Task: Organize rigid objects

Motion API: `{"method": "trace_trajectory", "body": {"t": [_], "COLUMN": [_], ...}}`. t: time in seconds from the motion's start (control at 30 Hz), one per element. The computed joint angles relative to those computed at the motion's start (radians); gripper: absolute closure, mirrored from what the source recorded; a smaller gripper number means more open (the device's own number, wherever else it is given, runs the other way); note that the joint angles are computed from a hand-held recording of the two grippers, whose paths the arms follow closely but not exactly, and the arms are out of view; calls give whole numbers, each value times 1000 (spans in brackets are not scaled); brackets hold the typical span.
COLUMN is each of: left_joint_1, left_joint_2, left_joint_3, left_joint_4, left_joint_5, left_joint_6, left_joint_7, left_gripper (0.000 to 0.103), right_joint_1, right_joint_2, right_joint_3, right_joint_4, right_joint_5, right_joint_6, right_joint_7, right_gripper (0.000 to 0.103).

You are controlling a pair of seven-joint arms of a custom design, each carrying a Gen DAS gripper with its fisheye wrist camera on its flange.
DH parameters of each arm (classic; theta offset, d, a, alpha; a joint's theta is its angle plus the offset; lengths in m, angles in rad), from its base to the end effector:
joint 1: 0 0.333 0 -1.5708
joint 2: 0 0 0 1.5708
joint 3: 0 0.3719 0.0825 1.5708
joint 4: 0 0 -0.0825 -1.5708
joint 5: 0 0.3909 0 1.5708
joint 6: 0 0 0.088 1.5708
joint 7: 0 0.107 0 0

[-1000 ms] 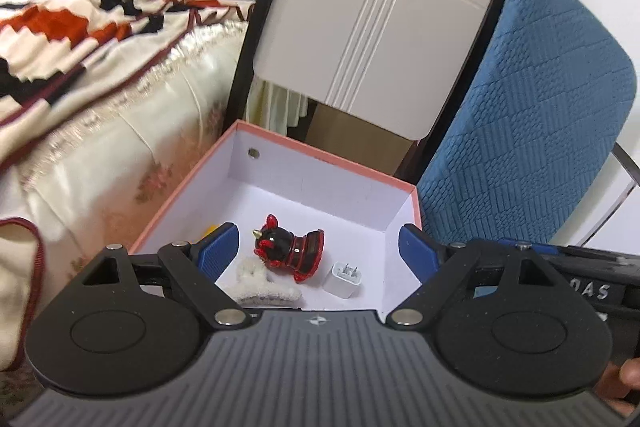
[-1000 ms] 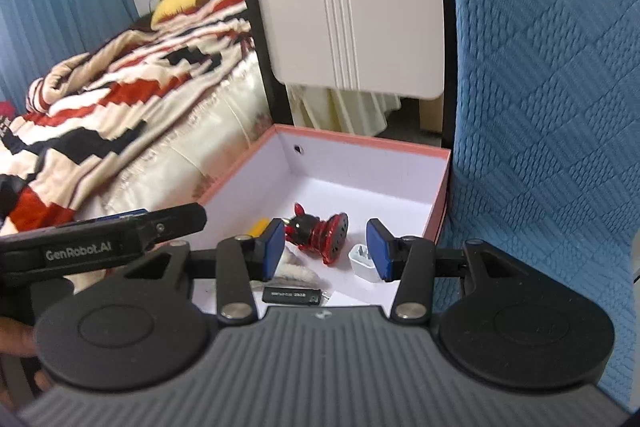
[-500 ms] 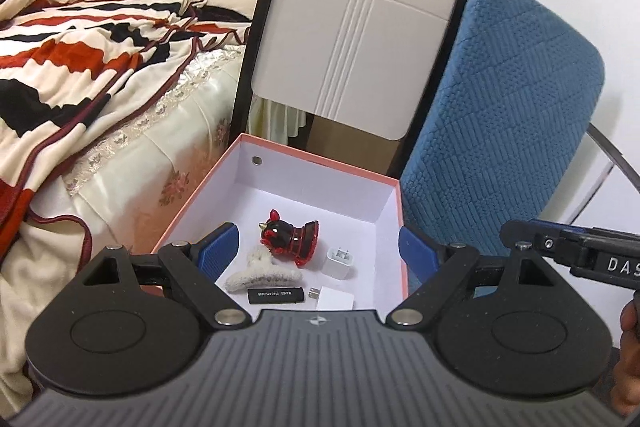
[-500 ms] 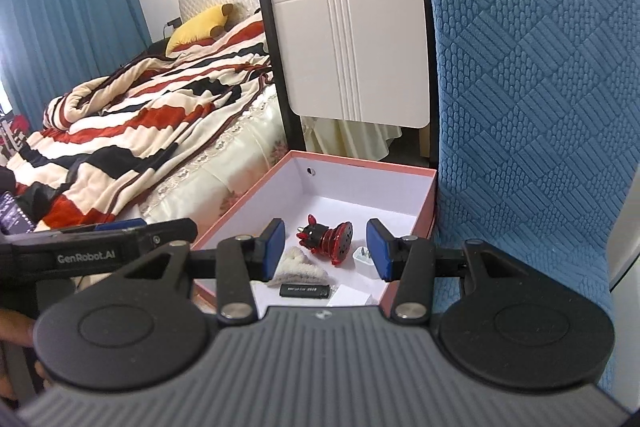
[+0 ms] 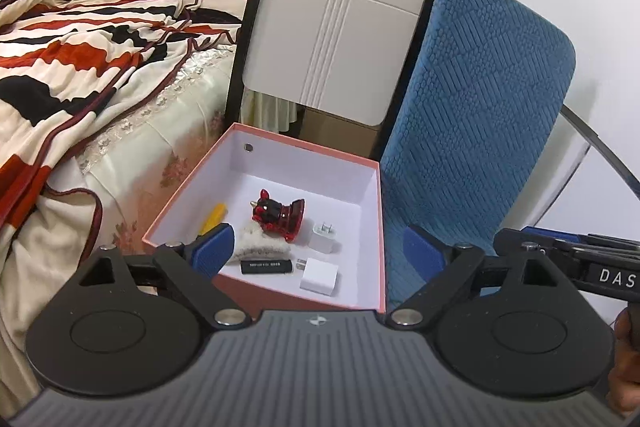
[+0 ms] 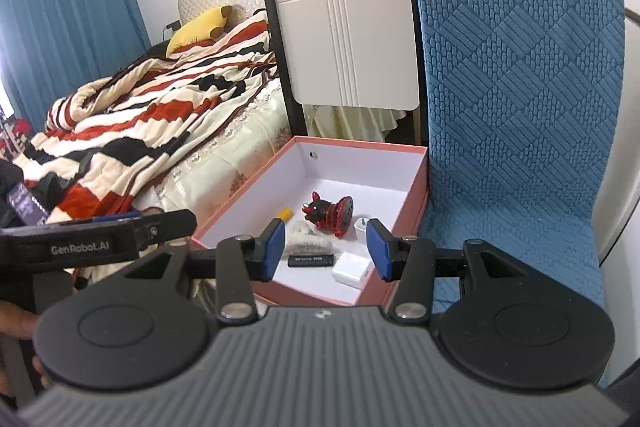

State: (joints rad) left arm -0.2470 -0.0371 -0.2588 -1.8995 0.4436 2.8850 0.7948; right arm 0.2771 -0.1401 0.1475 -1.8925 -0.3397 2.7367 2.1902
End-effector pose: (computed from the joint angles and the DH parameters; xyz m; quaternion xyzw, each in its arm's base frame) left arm 0.5137 -0.3167 0.6873 -0.5796 0.6426 -0.4485 0.2237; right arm 0.5084 0.2522 0.7340 -0.6357 0.6006 -0.2572 0.4111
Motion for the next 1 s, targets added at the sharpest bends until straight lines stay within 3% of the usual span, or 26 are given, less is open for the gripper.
{"method": "trace_trajectory", "body": {"t": [0.23,0.27,0.33,0.37,0.4,0.7,0.87,1.0], "left_joint_1": [12,12,14,16,16,10,1,3], "left_joint_2": [-31,-32,-32,-30,-28,-27,-30,-26], "left_joint_3": [-12,-13,-17,-22,-26,-20,-11,-21], "left_joint_4": [-40,-44,-53,-49,-46,-62,-71,-56], "left_joint_5": [47,45,49,66,85,106,14,51], "left_joint_6": [-12,-9,0,-12,-31,-60,-49,-80], "left_joint_7": [-61,-59,-61,-75,-81,-125,-85,-91], "left_gripper": [5,4,1,1,1,1,1,1], "right_joint_1": [-16,-13,-21,-37,-48,-38,-36,-38], "right_joint_2": [-47,-51,-54,-54,-54,-47,-50,-49], "right_joint_3": [12,7,12,25,34,25,21,22], "right_joint_4": [-57,-67,-82,-84,-86,-93,-103,-104], "right_joint_5": [-24,-6,-16,-50,-79,-90,-67,-73], "right_joint_6": [-2,13,31,31,33,12,17,20], "right_joint_7": [42,36,37,61,82,66,69,70], "right_gripper": [55,51,31,14,11,12,12,12]}}
